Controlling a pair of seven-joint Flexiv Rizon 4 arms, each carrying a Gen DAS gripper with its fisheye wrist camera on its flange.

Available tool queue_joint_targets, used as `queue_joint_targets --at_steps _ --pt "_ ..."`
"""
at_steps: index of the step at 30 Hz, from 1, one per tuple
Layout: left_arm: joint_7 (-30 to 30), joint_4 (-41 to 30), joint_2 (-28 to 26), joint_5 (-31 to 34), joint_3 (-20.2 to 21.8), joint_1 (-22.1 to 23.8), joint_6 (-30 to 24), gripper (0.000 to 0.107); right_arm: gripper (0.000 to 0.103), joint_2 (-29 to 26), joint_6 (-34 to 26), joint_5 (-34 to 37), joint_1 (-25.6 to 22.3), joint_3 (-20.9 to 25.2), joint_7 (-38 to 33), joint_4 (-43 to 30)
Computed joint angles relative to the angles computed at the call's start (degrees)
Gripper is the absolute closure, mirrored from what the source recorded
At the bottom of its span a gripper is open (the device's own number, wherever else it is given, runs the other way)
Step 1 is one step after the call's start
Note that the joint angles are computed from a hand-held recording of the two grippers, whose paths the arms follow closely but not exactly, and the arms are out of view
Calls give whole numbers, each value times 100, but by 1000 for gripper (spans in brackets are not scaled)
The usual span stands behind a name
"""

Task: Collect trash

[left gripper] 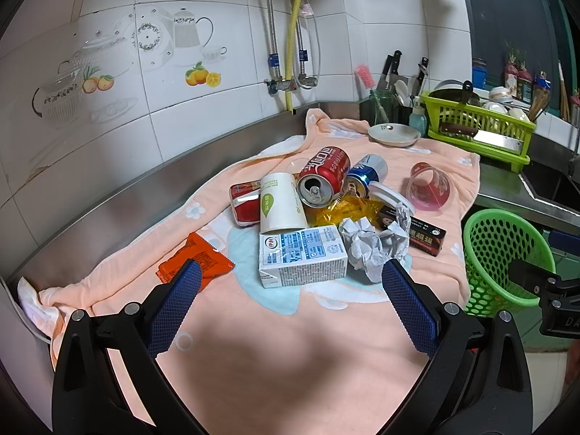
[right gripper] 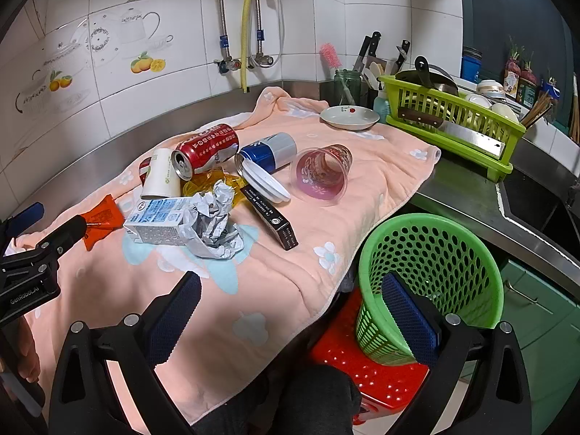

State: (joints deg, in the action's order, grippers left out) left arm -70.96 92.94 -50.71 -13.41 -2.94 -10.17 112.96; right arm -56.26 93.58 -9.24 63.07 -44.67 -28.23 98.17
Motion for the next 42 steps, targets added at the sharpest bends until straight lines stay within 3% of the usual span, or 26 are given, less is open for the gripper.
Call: queue_joint_targets --at_steps 35,42 --pt "12 -254 -135 -211 167 -103 -132 9 6 -60 -50 -132 -177 132 87 -217" --pt "27 -327 -174 -301 279 -156 -224 9 7 -76 2 -291 -636 553 -122 -560"
